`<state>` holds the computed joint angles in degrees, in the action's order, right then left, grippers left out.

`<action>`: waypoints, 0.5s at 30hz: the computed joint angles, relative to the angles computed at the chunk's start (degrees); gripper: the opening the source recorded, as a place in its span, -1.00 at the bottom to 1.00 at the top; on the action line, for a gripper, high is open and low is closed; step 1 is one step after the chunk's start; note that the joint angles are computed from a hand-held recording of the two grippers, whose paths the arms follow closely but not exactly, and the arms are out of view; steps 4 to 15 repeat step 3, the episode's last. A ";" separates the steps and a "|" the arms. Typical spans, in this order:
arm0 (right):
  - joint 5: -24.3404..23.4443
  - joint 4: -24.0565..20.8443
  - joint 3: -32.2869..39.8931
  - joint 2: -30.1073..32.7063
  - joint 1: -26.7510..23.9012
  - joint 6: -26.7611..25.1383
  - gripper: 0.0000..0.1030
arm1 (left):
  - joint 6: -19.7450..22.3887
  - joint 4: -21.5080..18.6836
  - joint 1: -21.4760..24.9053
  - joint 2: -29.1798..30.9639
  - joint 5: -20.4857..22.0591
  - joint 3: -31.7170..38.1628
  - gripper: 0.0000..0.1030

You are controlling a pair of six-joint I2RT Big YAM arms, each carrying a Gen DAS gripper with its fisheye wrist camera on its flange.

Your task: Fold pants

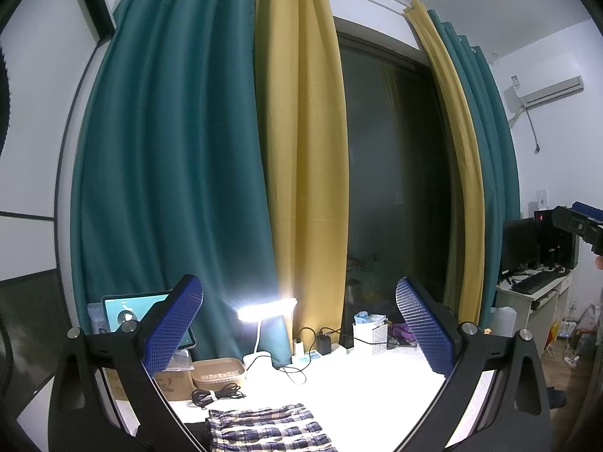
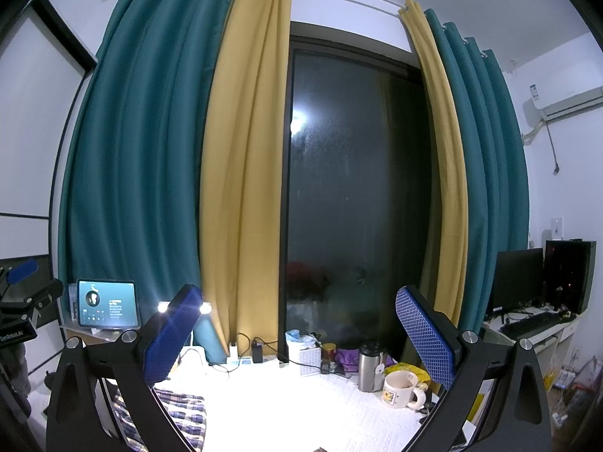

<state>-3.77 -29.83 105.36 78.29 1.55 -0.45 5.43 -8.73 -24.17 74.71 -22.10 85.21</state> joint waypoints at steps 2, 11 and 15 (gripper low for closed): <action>-0.17 -0.19 0.15 0.18 -0.06 -0.08 1.00 | -0.04 0.02 -0.05 0.05 -0.10 0.05 0.98; -0.28 -0.31 0.28 0.29 -0.08 -0.11 1.00 | -0.08 0.02 -0.01 0.03 -0.05 0.02 0.98; -0.28 -0.31 0.28 0.29 -0.08 -0.11 1.00 | -0.08 0.02 -0.01 0.03 -0.05 0.02 0.98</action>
